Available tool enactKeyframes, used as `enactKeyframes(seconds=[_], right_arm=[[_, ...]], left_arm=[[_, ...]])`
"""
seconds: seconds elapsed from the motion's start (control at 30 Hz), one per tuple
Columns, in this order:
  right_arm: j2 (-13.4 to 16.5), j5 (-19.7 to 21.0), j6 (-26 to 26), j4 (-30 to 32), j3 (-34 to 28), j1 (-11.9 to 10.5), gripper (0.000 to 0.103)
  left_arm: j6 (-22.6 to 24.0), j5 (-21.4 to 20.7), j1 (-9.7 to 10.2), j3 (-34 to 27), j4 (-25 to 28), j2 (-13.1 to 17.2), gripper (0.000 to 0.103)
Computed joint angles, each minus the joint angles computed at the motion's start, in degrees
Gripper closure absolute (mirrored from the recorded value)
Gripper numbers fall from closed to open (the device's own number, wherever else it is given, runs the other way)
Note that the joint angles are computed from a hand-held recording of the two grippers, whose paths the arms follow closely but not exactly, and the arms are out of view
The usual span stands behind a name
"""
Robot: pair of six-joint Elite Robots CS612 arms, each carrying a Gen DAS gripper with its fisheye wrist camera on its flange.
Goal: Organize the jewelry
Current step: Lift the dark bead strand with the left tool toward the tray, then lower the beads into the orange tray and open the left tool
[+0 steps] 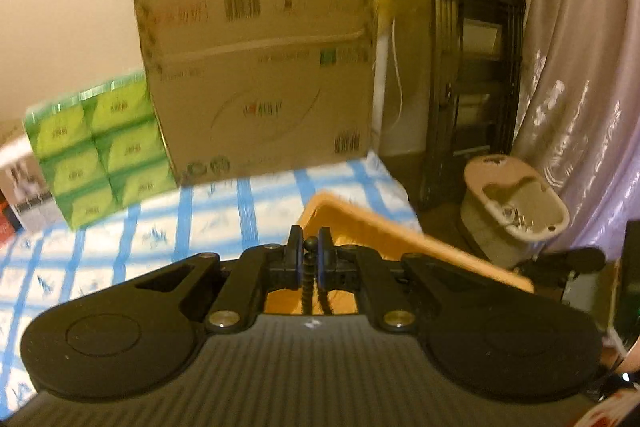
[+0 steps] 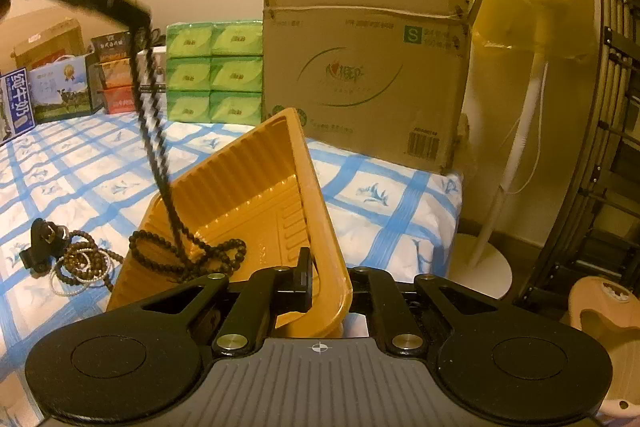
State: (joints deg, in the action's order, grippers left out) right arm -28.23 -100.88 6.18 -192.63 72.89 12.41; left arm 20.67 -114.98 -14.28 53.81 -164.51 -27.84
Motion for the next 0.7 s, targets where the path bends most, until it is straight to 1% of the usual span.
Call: enactKeyframes(seconds=[0.23,0.43,0.5,0.6,0.63,0.7], right_arm=[[0.2,-0.1,0.2,0.9,-0.4,0.0,0.097],[0.2,-0.1,-0.1,0.7,-0.2,0.1,0.097],[0.2,-0.1,-0.2,0.6,-0.2,0.1,0.097],[0.2,0.2,-0.3,0.7,-0.3,0.0,0.098],[0.2,0.3,-0.3,0.8,-0.2,0.0,0.098],[0.2,0.5,-0.6,0.7,-0.3,0.0,0.098]], left_arm=[[-0.2,0.4,0.25,-1.7,3.6,1.9,0.097],[-0.1,0.4,-0.1,-2.3,5.1,2.6,0.097],[-0.8,0.1,-0.15,-2.4,5.1,2.9,0.097],[-1.4,-0.2,-0.2,-2.5,5.3,3.0,0.09],[-1.5,0.0,-0.23,-2.3,5.1,2.9,0.086],[-1.8,0.0,-0.13,-1.9,4.8,2.8,0.084]])
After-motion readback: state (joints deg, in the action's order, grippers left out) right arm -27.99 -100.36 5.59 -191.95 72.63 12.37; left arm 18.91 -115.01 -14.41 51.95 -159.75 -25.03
